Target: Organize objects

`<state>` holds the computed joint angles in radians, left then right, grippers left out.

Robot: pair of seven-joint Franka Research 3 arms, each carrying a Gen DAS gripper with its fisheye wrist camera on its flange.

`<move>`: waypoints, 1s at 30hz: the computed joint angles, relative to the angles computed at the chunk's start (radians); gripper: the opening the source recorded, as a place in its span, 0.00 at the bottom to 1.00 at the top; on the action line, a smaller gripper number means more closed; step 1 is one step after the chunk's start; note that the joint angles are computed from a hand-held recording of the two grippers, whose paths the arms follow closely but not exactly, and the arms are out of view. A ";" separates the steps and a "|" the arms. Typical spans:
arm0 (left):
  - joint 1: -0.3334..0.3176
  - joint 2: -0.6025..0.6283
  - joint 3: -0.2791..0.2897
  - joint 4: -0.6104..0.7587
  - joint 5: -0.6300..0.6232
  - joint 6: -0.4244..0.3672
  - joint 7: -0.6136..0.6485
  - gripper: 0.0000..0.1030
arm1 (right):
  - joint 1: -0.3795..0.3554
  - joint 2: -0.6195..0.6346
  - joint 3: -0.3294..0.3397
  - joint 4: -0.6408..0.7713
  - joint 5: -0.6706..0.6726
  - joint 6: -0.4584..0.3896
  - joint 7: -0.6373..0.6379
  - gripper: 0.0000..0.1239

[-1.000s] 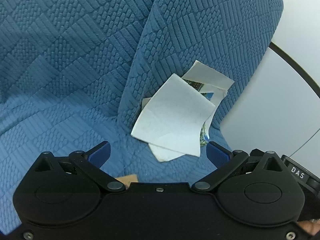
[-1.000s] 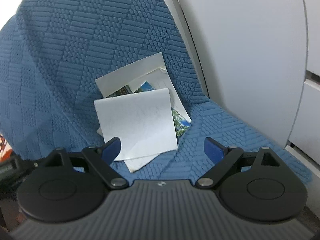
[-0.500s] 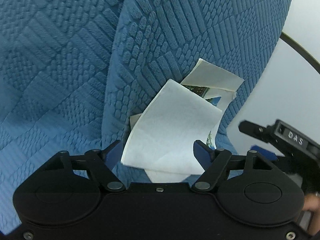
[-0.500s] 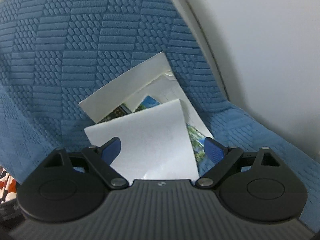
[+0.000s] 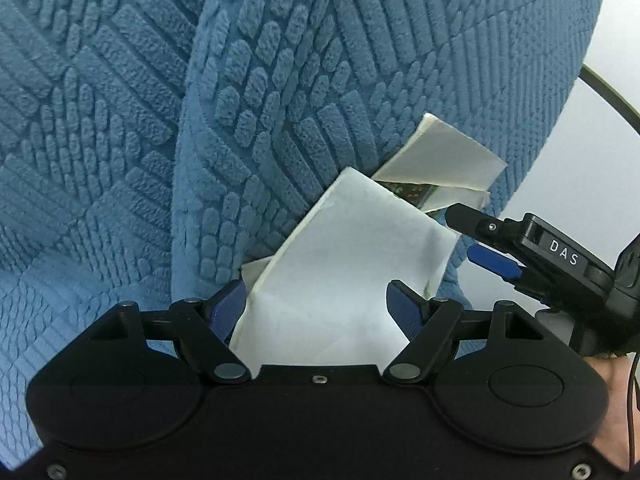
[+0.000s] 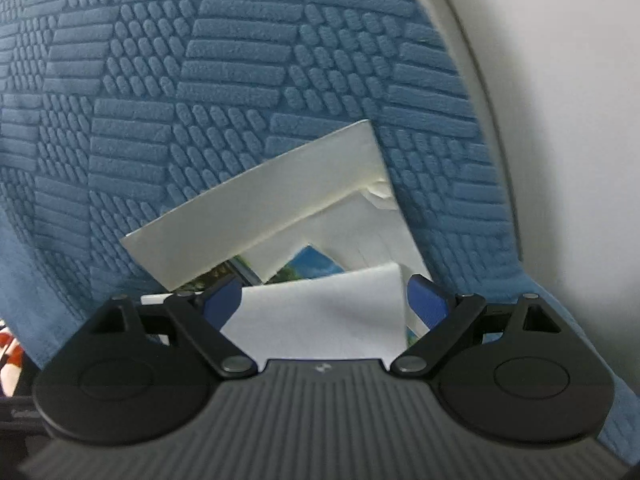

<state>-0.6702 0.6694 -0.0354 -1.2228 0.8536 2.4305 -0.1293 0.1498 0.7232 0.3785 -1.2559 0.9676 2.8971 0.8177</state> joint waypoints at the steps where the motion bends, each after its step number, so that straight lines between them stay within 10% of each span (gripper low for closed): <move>1: 0.005 0.007 -0.003 0.006 -0.005 0.005 0.006 0.73 | -0.001 0.013 0.004 0.016 -0.003 -0.010 -0.008 0.74; 14: 0.010 0.130 0.012 0.157 -0.104 -0.002 0.088 0.73 | 0.001 0.123 -0.006 0.158 -0.054 -0.120 0.036 0.74; 30: 0.006 0.124 0.024 0.156 -0.150 0.022 0.138 0.71 | -0.117 0.025 0.043 0.041 0.190 -0.305 -0.212 0.76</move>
<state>-0.6641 0.7938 -0.0117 -1.0670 0.7036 2.4523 0.0082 0.0327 0.7482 0.4219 -1.2145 1.1581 2.5925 0.6061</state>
